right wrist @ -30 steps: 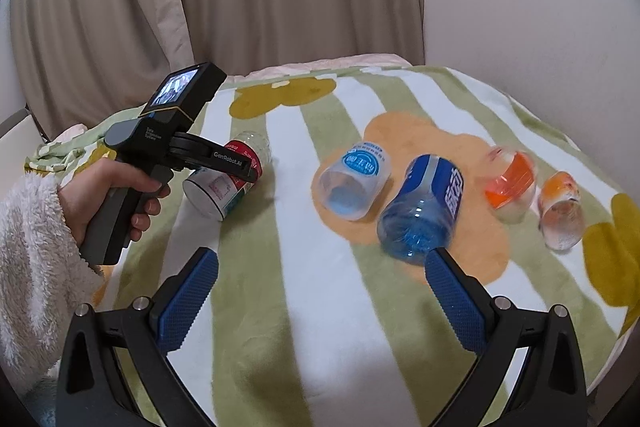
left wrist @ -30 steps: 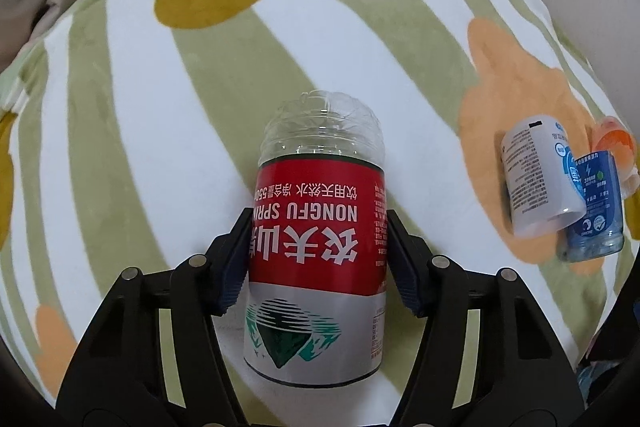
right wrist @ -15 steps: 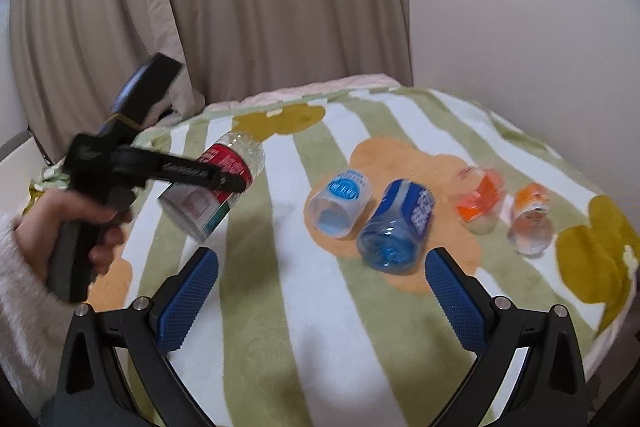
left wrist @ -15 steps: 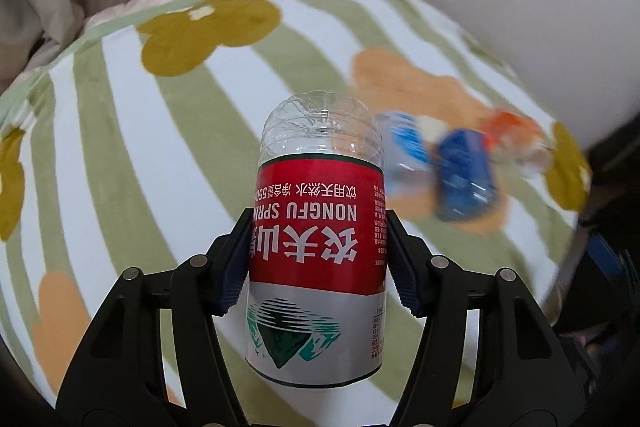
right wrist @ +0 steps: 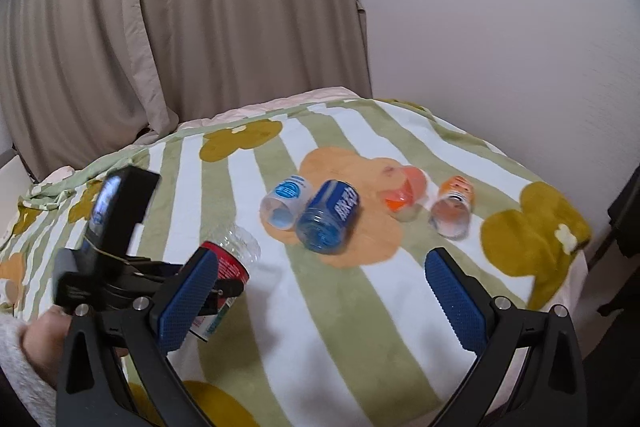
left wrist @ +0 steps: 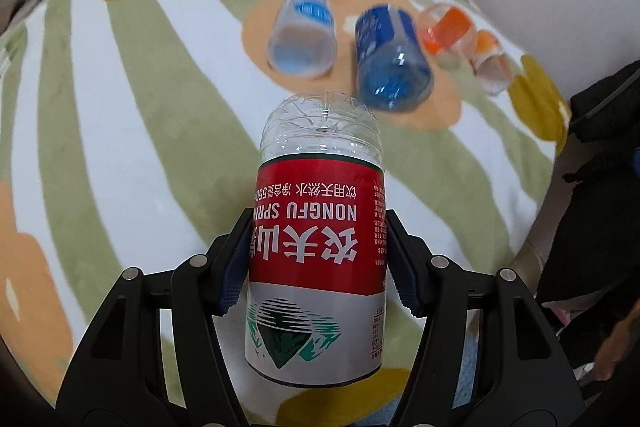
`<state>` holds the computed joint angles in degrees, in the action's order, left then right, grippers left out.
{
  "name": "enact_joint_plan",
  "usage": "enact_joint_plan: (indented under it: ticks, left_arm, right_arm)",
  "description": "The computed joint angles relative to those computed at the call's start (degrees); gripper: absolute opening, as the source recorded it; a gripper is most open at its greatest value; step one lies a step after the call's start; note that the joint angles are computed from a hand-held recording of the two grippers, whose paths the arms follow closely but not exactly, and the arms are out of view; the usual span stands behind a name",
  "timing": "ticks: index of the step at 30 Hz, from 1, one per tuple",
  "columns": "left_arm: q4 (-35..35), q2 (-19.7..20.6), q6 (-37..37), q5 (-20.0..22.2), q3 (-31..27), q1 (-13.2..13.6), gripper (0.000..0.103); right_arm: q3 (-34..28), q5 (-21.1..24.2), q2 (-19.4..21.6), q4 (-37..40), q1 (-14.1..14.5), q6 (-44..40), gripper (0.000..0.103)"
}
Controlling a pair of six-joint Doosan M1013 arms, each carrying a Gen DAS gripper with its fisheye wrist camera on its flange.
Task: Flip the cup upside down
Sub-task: 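Lift the red-label cup with the left tool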
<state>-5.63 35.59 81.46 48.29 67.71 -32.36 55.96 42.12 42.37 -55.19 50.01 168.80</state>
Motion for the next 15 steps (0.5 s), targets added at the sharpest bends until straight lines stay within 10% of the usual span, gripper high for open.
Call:
enact_joint_plan:
  ticks: [15]
  left_arm:
    - [3.7,1.3,-3.1,-1.5,-0.8,-0.2,0.059]
  right_arm:
    - [0.5,-1.6,-0.1,2.7,-1.0,-0.3,0.103]
